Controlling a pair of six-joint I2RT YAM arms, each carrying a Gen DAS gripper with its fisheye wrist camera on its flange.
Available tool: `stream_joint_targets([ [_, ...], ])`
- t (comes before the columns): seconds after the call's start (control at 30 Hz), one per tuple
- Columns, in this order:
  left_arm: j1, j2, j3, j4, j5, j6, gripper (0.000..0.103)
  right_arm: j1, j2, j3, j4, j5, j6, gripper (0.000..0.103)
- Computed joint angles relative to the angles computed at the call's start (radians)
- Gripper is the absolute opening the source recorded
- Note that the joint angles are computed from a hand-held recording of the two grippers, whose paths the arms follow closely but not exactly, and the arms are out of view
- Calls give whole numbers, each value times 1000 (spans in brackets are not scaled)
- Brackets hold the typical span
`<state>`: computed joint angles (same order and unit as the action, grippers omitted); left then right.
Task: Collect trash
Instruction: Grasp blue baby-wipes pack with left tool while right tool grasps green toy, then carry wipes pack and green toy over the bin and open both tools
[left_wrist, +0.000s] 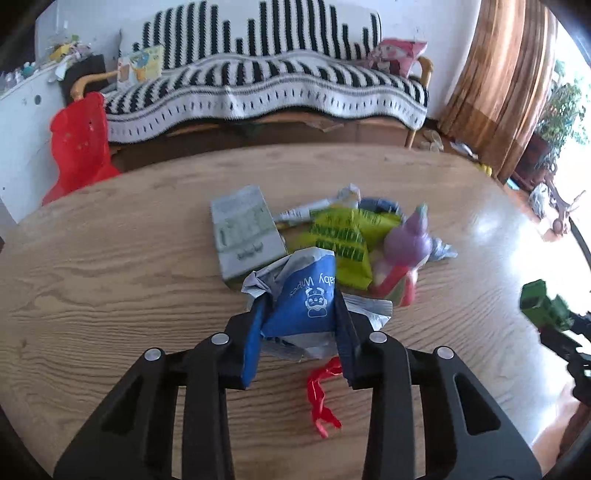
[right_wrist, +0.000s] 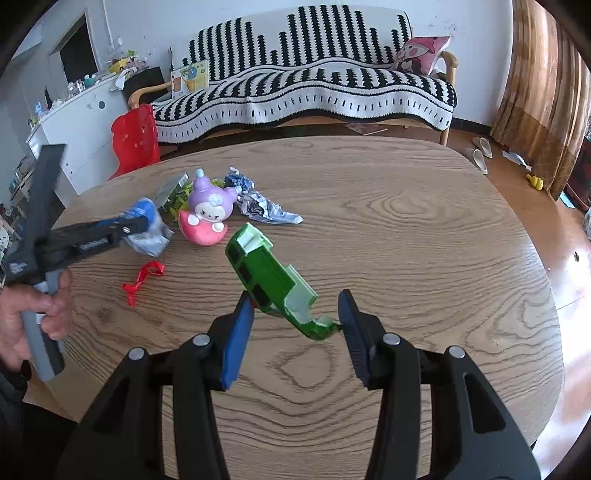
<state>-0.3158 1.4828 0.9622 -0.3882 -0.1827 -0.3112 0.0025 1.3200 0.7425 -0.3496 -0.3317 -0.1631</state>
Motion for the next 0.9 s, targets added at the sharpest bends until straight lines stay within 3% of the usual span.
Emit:
stream_joint_targets([
  [0.2,-32,-143,-13,-41,15,-54,34,-86,-12,6,-28,-37,-14,47],
  [0.37,-197,-126,34,-39,-37,-110,34,-263,-24,16,-81,-91,-83,47],
  [0.6,-523,106,224,10,-115,-192,34,-674,61,79,-173,-193,-298,47],
  [0.9,-823,544,651,26,-108,-208,35,-1153,419,314,-240,-217,-535,47],
])
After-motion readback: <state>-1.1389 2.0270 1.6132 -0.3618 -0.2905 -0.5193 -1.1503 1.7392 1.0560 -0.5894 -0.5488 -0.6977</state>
